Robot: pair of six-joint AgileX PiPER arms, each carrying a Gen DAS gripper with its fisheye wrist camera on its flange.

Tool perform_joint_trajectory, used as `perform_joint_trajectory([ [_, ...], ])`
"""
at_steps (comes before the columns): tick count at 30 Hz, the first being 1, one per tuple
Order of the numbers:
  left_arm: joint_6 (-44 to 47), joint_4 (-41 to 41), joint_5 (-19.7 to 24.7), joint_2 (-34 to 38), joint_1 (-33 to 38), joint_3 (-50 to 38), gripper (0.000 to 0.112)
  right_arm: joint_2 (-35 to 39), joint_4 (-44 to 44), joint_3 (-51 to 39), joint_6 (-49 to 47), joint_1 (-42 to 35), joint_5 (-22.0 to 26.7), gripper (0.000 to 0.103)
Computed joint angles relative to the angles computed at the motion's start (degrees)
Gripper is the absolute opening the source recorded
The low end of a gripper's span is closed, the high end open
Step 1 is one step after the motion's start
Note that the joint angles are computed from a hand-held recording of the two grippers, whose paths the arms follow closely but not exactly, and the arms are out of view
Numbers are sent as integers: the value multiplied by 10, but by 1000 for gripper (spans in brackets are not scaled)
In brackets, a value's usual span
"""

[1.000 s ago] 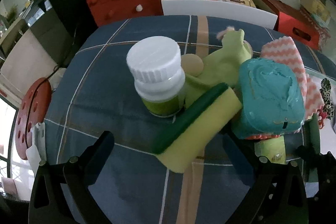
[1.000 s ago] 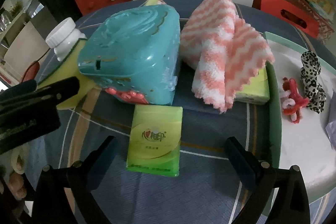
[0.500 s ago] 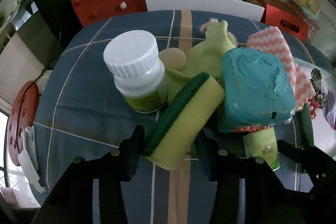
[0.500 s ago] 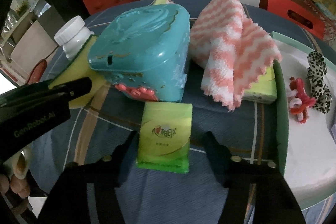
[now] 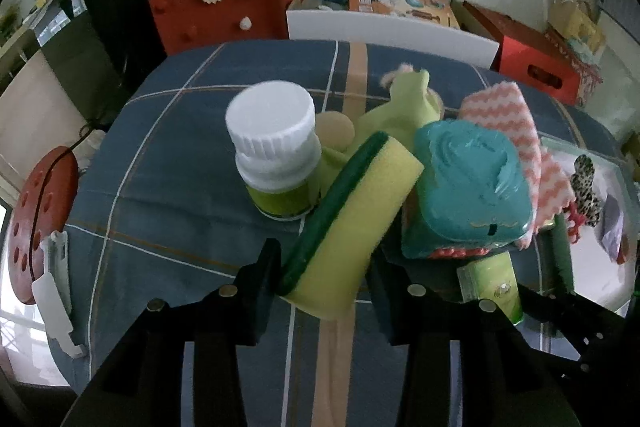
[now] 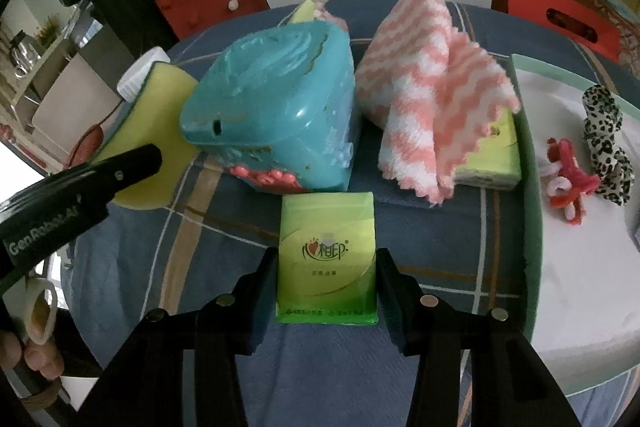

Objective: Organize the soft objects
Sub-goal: 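Grasp sponge with left tool while right tool grasps green tissue packet, then carry sponge and tissue packet over the white tray with both tools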

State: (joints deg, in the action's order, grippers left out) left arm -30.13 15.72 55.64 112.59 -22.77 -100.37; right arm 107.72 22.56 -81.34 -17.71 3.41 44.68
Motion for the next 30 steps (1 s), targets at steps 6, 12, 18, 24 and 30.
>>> perform_joint_trajectory([
  [6,-20,18,-10,-22,-4,7,43,-23,19,4,-13,-21,12,50],
  [12,-54,56,-18,-49,-18,20,43,-52,25,15,-22,-40,10,50],
  [18,-83,89,-22,-71,-35,23,43,-81,34,24,-32,-56,8,50],
  [24,-107,114,-25,-83,-57,17,43,-102,30,31,-30,-63,0,50],
  [30,-120,134,-21,-76,-87,-3,43,-112,41,40,-39,-78,-3,50],
])
